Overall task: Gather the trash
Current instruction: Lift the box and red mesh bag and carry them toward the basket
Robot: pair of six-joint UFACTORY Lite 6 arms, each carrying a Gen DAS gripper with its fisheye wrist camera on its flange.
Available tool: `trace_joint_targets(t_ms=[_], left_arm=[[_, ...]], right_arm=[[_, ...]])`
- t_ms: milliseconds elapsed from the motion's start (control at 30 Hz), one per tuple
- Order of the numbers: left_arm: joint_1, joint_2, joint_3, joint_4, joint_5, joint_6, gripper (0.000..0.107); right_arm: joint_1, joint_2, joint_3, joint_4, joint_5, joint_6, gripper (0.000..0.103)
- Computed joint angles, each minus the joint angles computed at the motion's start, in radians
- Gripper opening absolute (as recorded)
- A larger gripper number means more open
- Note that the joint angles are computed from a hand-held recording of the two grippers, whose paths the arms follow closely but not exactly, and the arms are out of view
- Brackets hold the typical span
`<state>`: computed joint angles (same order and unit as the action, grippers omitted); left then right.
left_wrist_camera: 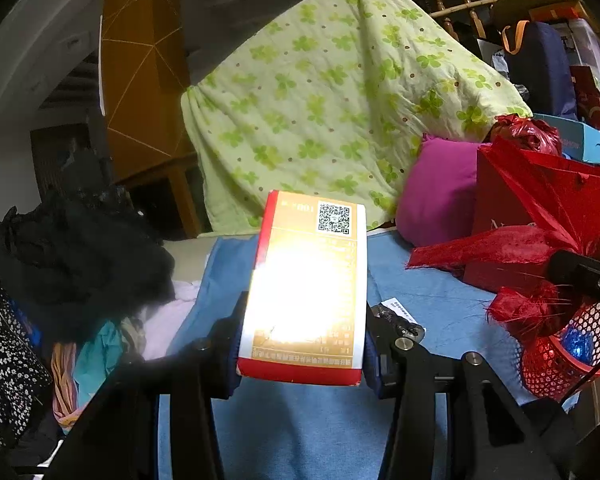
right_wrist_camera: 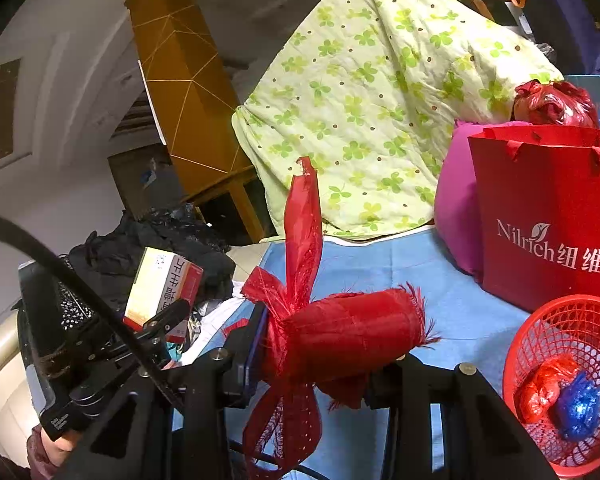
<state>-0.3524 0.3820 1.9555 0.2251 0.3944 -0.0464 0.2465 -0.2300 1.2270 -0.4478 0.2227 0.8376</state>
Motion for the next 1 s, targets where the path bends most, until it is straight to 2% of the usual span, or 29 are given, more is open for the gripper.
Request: trace_joint_targets(t_ms=[133, 200, 500, 567, 733, 933, 1000], left_arm=[[0.010, -0.012, -0.012, -0.039, -0.003, 0.039, 0.049], [0.007, -0.015, -0.017, -0.025, -0.005, 0.029, 0.049], [-0.001, -0.028, -0.038, 0.007, -0.009, -0.004, 0.049], [-0.014, -0.039, -0.055, 0.049, -0.015, -0.039, 0.049], [-0.060, -0.061, -0.097, 0.157, -0.022, -0.151, 0.049], [-0.143, -0.093, -0.141, 0.286, 0.005, -0.273, 0.049], [-0.172, -0.096, -0.141, 0.310, 0.016, -0.291, 0.049]], right_arm=[[0.012, 0.002, 0.014, -0.039, 0.013, 0.034, 0.040], [0.030, 0.000, 0.011, -0.122, 0.020, 0.120, 0.040], [0.039, -0.017, 0.003, -0.152, 0.025, 0.132, 0.040], [0.027, -0.041, -0.015, -0.136, 0.016, 0.116, 0.040], [0.018, -0.145, -0.106, -0.244, 0.017, 0.214, 0.040], [-0.021, -0.302, -0.225, -0.165, 0.030, 0.144, 0.040], [-0.061, -0.354, -0.258, -0.046, 0.023, 0.035, 0.041]])
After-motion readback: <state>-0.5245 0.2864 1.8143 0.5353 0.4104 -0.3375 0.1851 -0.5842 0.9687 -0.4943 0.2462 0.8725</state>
